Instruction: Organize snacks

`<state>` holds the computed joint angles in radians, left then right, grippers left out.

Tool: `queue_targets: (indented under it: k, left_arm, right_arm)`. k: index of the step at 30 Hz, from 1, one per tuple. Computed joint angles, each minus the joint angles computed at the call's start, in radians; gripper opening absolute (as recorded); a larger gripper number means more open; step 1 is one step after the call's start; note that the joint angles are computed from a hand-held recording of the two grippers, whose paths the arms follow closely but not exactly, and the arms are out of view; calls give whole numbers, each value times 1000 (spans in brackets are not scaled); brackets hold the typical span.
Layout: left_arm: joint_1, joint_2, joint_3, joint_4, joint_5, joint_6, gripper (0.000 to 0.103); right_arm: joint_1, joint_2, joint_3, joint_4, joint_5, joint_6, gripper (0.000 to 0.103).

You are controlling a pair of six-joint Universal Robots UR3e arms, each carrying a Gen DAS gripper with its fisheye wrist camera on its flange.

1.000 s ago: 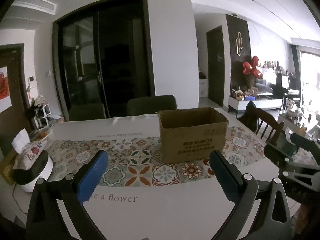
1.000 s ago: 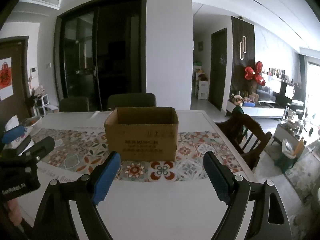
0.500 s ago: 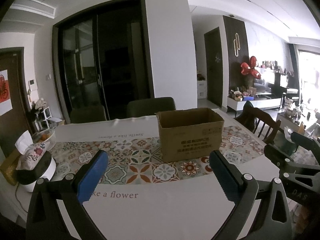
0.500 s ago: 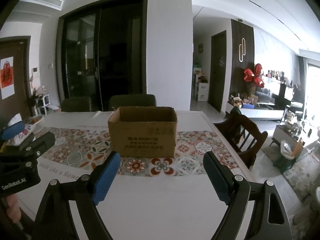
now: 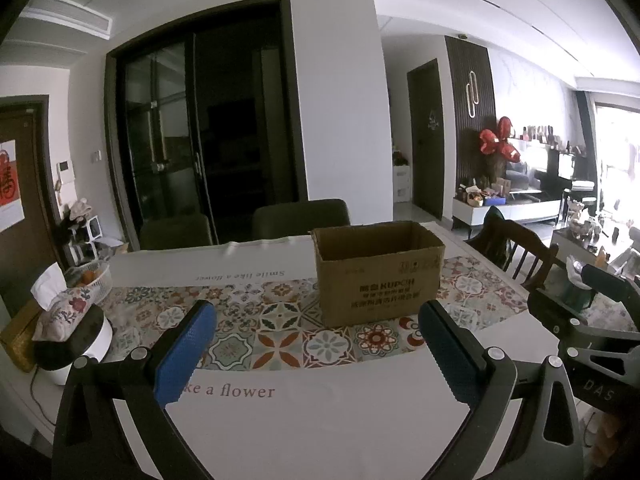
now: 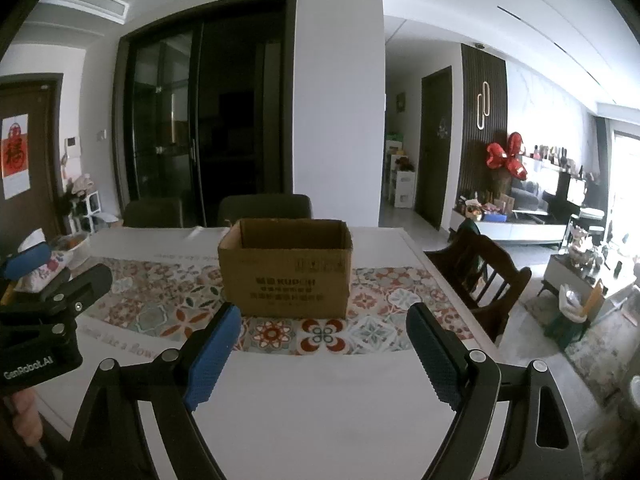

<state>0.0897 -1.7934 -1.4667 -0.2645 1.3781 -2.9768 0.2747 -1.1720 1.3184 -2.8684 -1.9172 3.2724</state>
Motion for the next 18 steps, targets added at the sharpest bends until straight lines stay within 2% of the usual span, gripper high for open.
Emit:
queue_targets:
  k: [18]
  left_arm:
    - [5, 3, -5, 1, -6, 3, 103]
  right_arm:
    - [1, -2, 0, 2, -3, 0, 85]
